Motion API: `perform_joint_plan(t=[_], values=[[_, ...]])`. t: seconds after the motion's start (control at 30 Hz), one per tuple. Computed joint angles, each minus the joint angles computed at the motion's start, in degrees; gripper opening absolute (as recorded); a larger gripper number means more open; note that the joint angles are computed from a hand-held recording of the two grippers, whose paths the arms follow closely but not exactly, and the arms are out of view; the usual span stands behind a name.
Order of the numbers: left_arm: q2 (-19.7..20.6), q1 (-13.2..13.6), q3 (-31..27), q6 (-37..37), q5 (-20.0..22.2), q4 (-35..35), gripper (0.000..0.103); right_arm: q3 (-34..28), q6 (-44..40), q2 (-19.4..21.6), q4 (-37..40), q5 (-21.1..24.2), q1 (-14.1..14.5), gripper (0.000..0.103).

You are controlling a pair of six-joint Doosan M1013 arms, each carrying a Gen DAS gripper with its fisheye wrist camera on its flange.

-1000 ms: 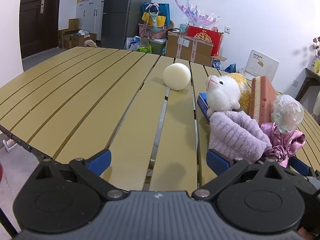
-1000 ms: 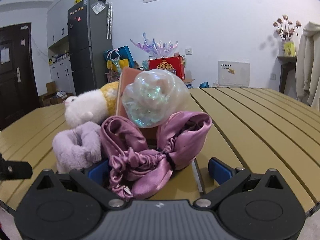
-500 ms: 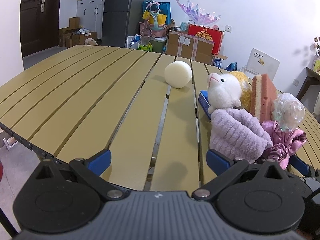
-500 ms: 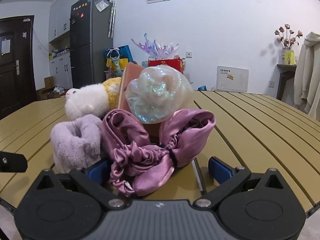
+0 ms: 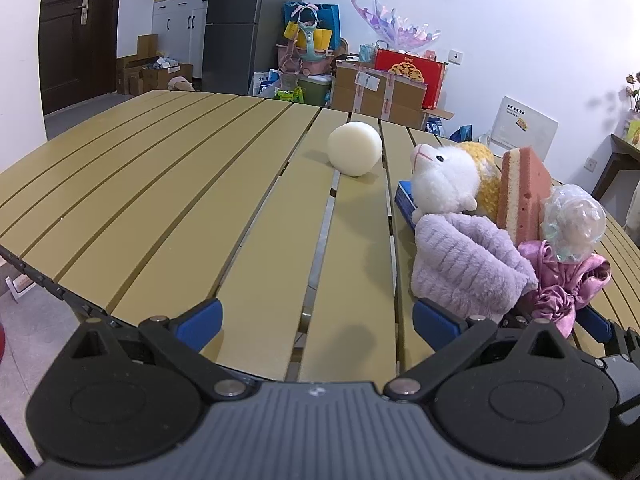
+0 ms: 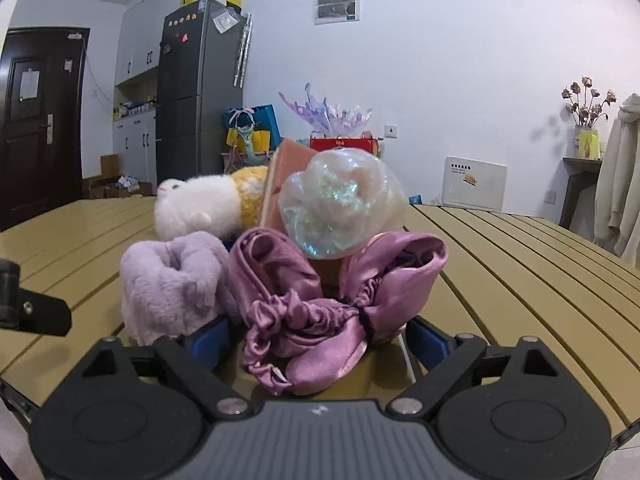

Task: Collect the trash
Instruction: 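Grasp the pink satin scrunchie with the right tool while the left tool approaches the lavender cuff, then grasp the lavender fuzzy cuff with the left tool and lift it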

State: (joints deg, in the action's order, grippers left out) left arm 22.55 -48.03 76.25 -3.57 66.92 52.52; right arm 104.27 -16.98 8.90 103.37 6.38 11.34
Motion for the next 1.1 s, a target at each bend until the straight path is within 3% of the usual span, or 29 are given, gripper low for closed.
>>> perform_joint_plan(t=[0.13,0.23,0.47,0.67,0.9,1.1], values=[[0.0,0.0,0.0,0.0,0.0,0.0,0.103,0.0,3.8,-0.2,-1.7,0.9,-0.6,0.074],[0.0,0.0,0.0,0.0,0.0,0.0,0.103,0.0,5.9,-0.4,-3.1,1.1,-0.9,0.069],[-0.1,-0.1,0.1,0.1,-0.1,0.2,0.103,0.5,1.6,-1.0,1.0,1.0,-1.2,0.054],[-0.1,-0.1,0.0,0.1,-0.3,0.2,0.103,0.9,-0.5,-1.5,4.6,1.2,-1.8,0.047],[0.2,-0.1,-0.5,0.4,-1.3,0.0,0.103,1.6,-9.6,-2.3,15.3,1.8,-2.6,0.043],[1.3,-0.4,-2.0,0.6,-3.6,0.7,0.103,1.9,-11.9,-2.7,18.4,2.8,-3.7,0.04]])
